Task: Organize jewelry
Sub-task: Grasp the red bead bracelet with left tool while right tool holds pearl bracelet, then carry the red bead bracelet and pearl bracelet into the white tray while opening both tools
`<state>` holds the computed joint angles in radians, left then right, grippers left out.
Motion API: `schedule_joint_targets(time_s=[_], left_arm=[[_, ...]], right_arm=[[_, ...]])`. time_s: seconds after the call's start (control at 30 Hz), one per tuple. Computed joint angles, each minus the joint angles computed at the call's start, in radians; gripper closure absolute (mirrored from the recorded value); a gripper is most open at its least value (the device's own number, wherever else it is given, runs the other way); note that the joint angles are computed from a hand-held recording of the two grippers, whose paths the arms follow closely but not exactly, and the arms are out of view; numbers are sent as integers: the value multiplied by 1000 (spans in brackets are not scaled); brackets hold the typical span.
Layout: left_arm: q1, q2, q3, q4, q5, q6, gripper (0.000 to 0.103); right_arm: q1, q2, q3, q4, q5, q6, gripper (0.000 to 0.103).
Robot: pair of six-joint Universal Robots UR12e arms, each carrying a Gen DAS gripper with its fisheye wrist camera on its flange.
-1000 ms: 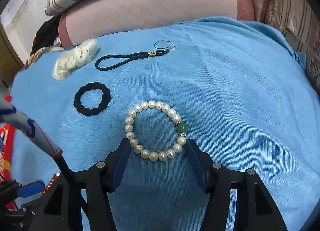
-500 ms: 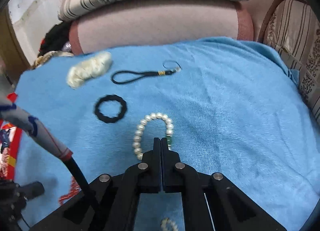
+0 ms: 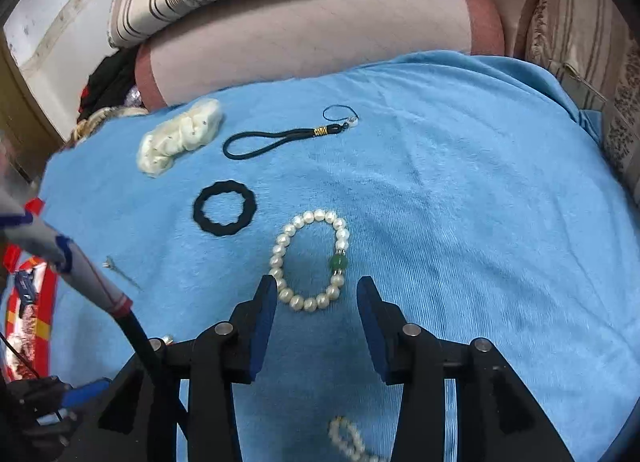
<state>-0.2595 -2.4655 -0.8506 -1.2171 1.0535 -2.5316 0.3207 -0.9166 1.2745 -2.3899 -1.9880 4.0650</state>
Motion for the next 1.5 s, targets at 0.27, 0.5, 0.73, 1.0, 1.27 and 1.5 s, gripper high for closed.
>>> schedule_joint_targets(time_s=[0.27, 0.5, 0.73, 1.0, 1.27, 1.5], left_arm=[[-20, -36, 30, 29, -22, -21, 73], [-11, 0, -7, 61, -4, -44, 96], [50, 68, -70, 145, -50, -105, 96], [136, 123, -118, 271, -50, -199, 96], [210, 97, -78, 328, 64, -285, 96], [251, 17, 44, 281, 91, -345, 96]], right_arm=[[-14, 67, -86, 128, -45, -51, 58], [8, 58, -89, 85, -77, -61, 92], [54, 26, -93, 35, -141, -114, 92], [102, 56, -193, 21, -145, -210, 92], [146, 197, -452, 53, -60, -361, 92], [171, 402, -837, 194, 58, -462, 92]])
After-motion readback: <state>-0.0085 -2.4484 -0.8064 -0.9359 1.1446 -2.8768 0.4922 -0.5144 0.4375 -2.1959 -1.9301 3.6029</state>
